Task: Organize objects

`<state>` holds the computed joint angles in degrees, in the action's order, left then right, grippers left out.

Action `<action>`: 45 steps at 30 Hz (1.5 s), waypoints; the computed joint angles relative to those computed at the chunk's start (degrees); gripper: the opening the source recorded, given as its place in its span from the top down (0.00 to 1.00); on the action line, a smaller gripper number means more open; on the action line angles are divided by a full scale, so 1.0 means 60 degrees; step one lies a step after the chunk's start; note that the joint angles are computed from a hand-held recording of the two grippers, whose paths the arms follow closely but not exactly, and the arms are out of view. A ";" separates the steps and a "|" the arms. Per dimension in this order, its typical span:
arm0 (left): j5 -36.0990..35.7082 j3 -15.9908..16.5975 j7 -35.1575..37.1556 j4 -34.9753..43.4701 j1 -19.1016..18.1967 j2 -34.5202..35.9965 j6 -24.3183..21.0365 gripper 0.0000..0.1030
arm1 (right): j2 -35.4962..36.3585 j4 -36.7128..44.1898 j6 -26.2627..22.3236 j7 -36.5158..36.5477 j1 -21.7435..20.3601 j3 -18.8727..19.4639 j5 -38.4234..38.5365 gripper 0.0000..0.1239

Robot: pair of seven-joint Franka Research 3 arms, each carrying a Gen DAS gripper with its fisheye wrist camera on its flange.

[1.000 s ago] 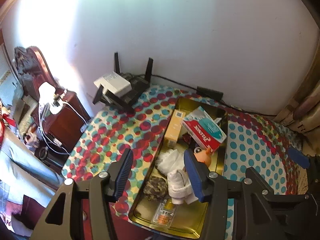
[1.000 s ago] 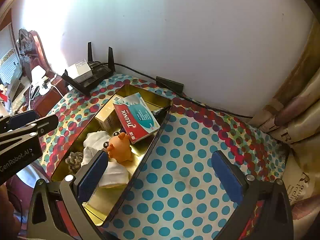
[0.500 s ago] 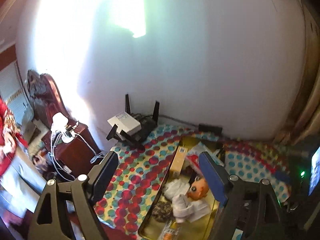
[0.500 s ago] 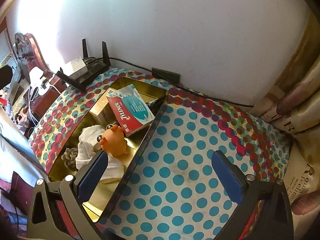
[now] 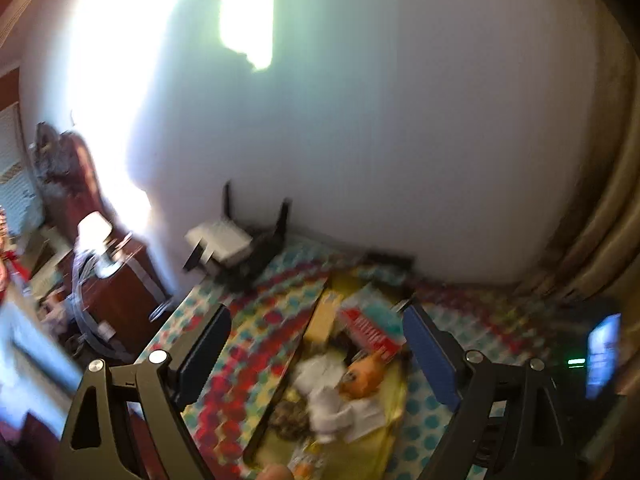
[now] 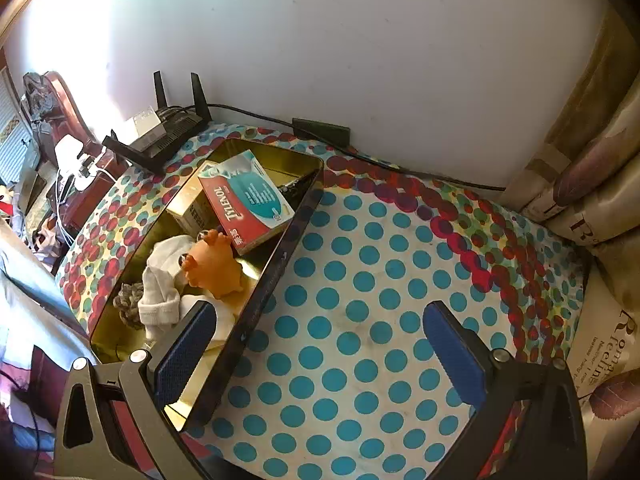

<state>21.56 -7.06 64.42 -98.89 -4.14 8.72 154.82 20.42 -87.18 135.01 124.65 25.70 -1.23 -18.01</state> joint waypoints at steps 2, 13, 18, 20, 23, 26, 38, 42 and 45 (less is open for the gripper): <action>0.0606 0.0108 -0.0469 0.0393 -0.0221 0.0227 -0.0953 0.13 | -0.0081 -0.0145 0.0053 -0.0014 -0.0003 -0.0003 -0.0029 0.17; 0.1293 0.0074 -0.0969 0.0565 -0.0371 0.0397 -0.2219 0.13 | -0.0163 -0.0133 -0.0205 -0.0038 0.0171 0.0011 -0.0664 0.17; 0.0875 -0.0035 -0.0551 0.0483 -0.0282 0.0275 -0.2136 0.13 | -0.0108 -0.0066 -0.0083 -0.0341 0.0144 0.0113 -0.0497 0.17; 0.0588 -0.0091 -0.0267 0.0512 -0.0250 0.0281 -0.2213 0.13 | -0.0086 -0.0043 -0.0103 -0.0378 0.0138 0.0113 -0.0395 0.17; -0.0003 -0.0166 0.0137 0.0648 -0.0186 0.0375 -0.2450 0.13 | -0.0059 0.0043 -0.0183 -0.0418 0.0217 0.0082 -0.0481 0.17; -0.0339 -0.0156 0.0197 0.0713 -0.0159 0.0428 -0.2578 0.13 | -0.0058 0.0054 -0.0113 -0.0626 0.0236 0.0133 -0.0436 0.17; -0.1532 -0.0274 0.0851 0.0592 0.0010 0.0358 -0.2205 0.13 | 0.0041 0.0112 -0.0150 -0.0898 0.0168 0.0138 -0.0015 0.17; -0.2497 -0.0394 0.1517 0.0226 0.0209 0.0146 -0.1512 0.13 | 0.0062 0.0124 -0.0127 -0.0926 0.0174 0.0119 0.0038 0.17; -0.2089 -0.0264 0.1188 0.0287 0.0073 0.0177 -0.1487 0.13 | 0.0063 0.0135 -0.0169 -0.0933 0.0181 0.0107 0.0061 0.17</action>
